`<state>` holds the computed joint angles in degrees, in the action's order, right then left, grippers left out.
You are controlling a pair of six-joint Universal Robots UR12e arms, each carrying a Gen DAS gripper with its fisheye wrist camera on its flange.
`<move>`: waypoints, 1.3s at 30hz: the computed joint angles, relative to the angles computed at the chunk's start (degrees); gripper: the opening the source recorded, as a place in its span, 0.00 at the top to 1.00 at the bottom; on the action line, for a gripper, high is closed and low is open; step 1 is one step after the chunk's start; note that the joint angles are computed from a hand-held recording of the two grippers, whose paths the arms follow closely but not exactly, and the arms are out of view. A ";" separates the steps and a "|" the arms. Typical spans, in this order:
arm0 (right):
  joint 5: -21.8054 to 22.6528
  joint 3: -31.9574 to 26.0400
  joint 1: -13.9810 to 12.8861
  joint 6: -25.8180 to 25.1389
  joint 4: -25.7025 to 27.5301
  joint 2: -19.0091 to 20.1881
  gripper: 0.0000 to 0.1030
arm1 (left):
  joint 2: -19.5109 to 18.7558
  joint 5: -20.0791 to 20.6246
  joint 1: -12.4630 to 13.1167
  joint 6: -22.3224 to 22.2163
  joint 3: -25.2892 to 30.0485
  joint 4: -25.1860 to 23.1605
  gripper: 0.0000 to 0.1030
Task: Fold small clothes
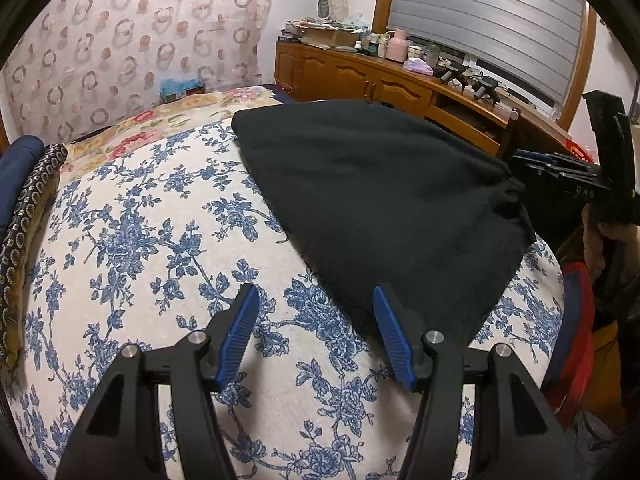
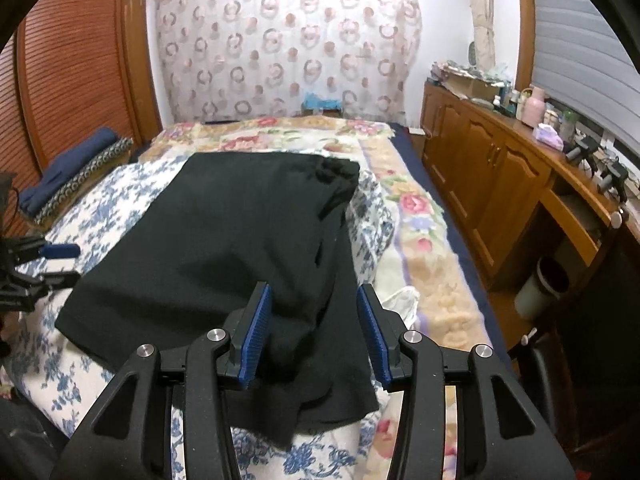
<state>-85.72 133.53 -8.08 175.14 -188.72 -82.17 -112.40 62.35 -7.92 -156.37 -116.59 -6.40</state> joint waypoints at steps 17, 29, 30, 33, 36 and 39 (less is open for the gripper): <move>2.74 -10.98 -1.16 -3.94 5.33 6.78 0.56 | -2.10 2.62 -1.13 -0.98 3.89 1.00 0.43; 3.62 -21.30 -1.04 -9.14 14.29 14.77 0.57 | -5.25 4.32 -2.00 -1.98 8.43 -2.12 0.43; 3.65 -21.89 -1.06 -9.61 15.02 15.21 0.57 | -5.42 4.43 -2.08 -1.85 8.69 -2.61 0.43; 4.94 -23.14 -1.42 -11.31 17.25 15.99 0.78 | -5.77 4.68 -2.30 -1.47 9.26 -3.76 0.43; 7.60 -23.51 -1.98 -12.80 17.14 16.27 0.91 | -5.85 4.39 -2.31 -1.26 9.42 -4.29 0.43; 9.31 -23.26 -2.73 -11.40 13.88 16.24 0.93 | -5.89 4.22 -2.32 -1.17 9.42 -4.90 0.43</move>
<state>-76.41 110.27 -10.81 163.74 -174.83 -65.94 -118.29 66.57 -10.24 -157.54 -107.17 -11.29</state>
